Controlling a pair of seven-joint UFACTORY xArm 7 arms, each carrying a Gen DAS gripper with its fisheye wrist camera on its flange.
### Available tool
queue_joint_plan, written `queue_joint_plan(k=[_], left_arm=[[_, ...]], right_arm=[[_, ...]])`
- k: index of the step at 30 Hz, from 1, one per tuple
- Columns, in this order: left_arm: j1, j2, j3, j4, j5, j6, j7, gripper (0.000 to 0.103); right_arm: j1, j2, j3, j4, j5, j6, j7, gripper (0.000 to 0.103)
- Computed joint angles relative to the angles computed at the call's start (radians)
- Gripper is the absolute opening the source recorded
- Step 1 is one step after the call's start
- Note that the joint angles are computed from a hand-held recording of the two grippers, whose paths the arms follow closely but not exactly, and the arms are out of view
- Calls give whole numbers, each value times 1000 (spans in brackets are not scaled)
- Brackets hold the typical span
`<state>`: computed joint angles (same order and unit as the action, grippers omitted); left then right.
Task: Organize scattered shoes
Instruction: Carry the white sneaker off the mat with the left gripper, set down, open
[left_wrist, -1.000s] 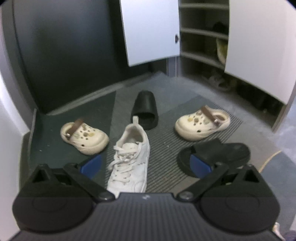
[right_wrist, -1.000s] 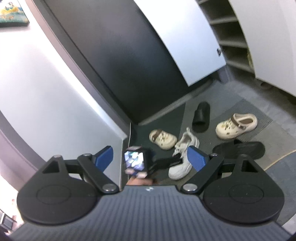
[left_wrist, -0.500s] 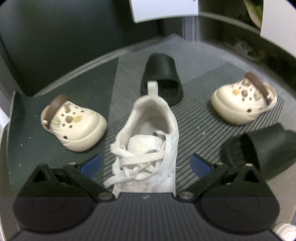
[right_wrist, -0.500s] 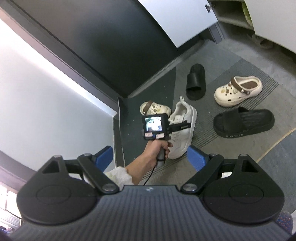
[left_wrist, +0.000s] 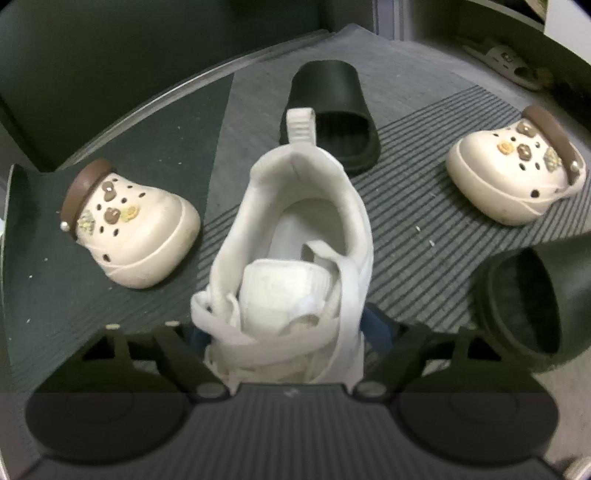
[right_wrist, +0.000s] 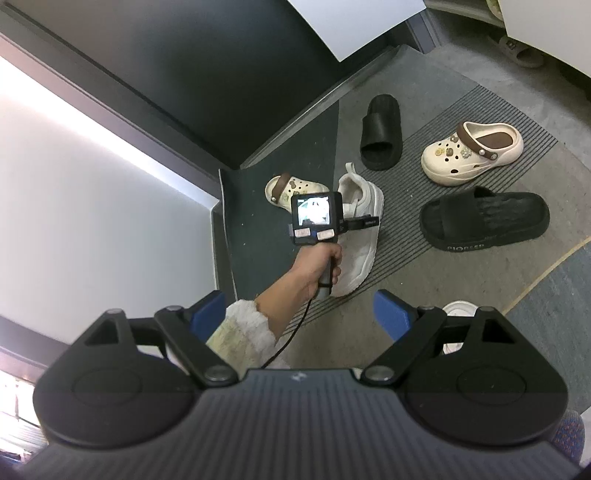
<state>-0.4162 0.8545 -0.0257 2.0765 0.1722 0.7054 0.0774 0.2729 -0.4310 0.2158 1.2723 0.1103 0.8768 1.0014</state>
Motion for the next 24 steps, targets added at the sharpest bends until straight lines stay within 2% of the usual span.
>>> queue_joint_plan(k=[6, 17, 21, 24], left_arm=[[36, -211, -47, -269, -12, -25, 104, 77], [105, -561, -122, -681, -94, 96, 356, 77], [103, -576, -125, -739, -110, 67, 395, 78], [88, -555, -110, -749, -94, 23, 337, 84]], right_arm=[[11, -17, 9, -4, 4, -16, 3, 89], [24, -28, 59, 28, -34, 25, 37, 89], [32, -38, 61, 17, -35, 4, 40, 89], [34, -40, 60, 13, -31, -8, 43, 89]])
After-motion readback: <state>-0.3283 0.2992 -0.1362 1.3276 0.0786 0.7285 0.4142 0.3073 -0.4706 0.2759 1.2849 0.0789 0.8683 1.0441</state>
